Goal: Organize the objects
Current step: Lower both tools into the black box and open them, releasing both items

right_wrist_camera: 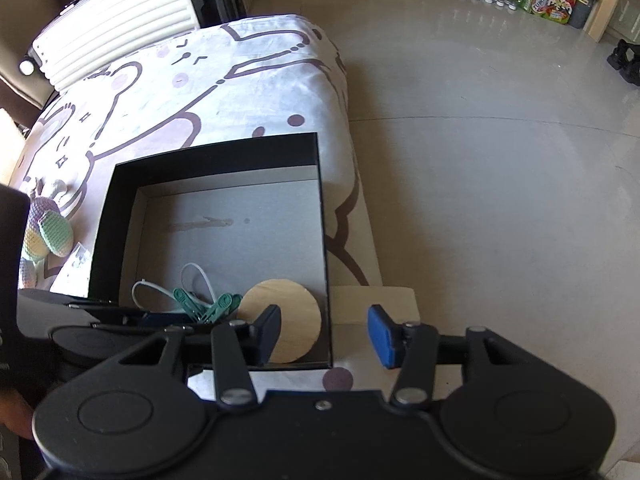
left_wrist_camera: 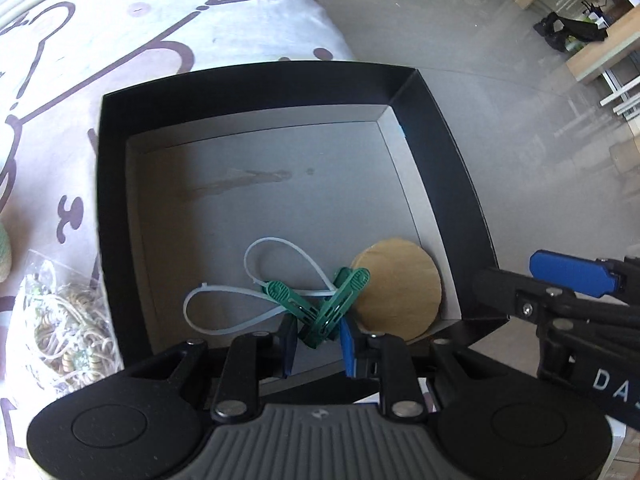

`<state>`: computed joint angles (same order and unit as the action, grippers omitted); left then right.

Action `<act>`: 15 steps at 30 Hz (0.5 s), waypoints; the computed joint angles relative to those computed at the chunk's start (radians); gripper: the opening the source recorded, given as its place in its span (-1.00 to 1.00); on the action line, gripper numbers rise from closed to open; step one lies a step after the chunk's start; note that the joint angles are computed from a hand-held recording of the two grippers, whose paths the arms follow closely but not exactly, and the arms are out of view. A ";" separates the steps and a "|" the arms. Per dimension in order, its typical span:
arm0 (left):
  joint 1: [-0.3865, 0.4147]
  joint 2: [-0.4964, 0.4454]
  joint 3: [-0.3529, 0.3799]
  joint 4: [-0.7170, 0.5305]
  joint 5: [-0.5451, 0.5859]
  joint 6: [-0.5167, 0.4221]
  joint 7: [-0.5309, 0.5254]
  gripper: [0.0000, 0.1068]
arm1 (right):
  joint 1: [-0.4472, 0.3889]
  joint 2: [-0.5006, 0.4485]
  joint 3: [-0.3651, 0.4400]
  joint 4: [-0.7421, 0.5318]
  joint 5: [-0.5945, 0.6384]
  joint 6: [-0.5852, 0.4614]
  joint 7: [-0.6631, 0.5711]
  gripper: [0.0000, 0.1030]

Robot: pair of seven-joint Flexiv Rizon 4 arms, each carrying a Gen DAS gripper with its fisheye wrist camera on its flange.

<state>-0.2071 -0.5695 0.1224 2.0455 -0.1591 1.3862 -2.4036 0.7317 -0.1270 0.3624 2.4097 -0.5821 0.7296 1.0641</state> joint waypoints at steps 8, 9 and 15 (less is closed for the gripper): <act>0.025 -0.024 -0.042 -0.018 -0.030 0.011 0.056 -0.69 | 0.005 0.004 0.007 0.008 0.007 0.003 0.021 -0.03; 0.030 -0.026 -0.050 -0.017 -0.036 0.013 0.062 -0.67 | 0.006 0.004 0.008 0.008 0.008 0.003 0.021 -0.03; 0.023 -0.031 -0.049 -0.012 -0.053 0.032 0.060 -0.17 | 0.012 0.007 0.013 0.006 0.019 -0.006 0.029 -0.03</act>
